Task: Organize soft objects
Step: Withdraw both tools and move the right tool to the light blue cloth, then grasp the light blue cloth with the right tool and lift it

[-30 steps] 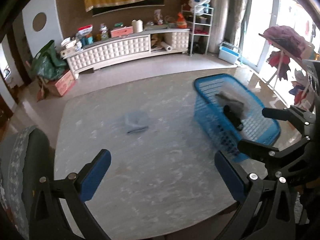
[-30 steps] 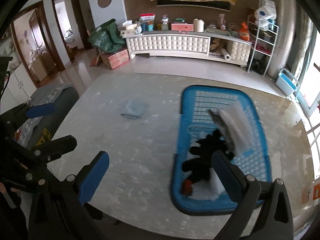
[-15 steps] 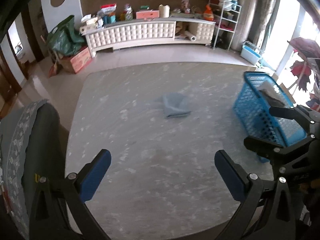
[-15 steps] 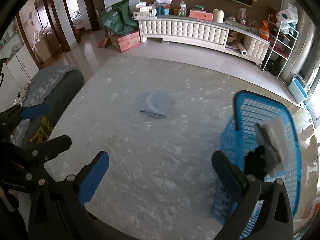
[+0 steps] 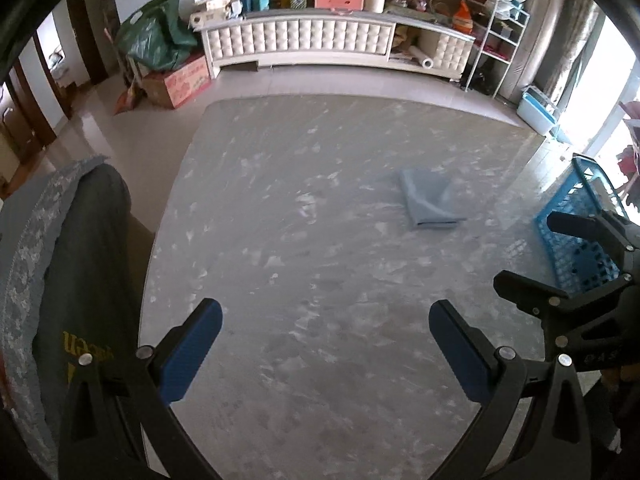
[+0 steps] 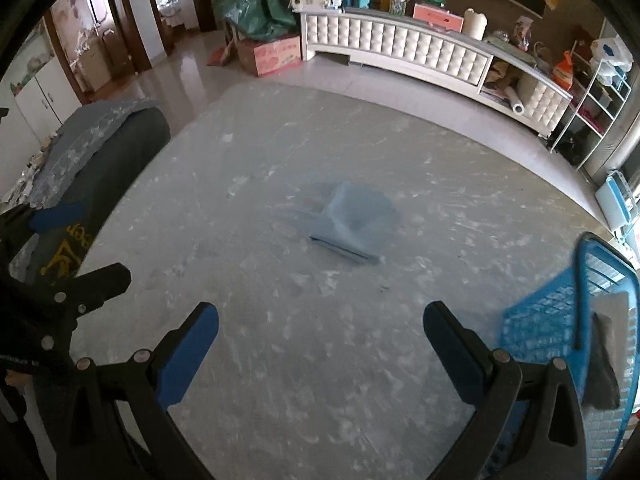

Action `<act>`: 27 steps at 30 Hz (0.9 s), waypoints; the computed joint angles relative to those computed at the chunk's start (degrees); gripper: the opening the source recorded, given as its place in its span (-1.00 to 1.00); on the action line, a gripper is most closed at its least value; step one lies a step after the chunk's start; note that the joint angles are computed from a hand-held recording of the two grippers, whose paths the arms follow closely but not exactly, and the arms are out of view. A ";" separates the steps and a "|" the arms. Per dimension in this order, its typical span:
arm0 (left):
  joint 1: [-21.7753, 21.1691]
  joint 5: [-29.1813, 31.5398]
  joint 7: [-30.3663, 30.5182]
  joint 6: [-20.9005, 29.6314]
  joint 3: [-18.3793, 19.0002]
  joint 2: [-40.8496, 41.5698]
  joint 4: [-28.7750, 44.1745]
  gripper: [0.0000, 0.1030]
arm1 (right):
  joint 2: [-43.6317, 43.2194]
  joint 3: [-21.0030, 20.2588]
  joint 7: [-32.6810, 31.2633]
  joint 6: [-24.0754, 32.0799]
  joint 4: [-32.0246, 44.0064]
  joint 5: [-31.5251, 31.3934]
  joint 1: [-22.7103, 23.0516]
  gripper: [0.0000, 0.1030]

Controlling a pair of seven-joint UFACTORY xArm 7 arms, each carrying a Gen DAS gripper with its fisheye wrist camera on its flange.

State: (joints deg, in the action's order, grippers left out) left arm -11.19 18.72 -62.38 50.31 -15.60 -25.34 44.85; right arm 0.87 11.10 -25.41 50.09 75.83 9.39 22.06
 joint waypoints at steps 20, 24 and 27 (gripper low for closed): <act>4.30 1.80 4.63 -11.21 5.46 9.21 -2.75 1.00 | 14.58 0.22 10.46 1.57 11.20 -10.40 4.00 0.53; 4.40 1.60 5.12 -12.22 5.93 10.59 -2.61 1.00 | 16.21 -0.32 11.24 2.57 12.86 -11.55 4.27 0.24; 4.36 1.80 5.34 -13.00 6.06 11.31 -2.70 1.00 | 17.34 -0.44 11.62 3.53 14.23 -11.63 4.31 0.00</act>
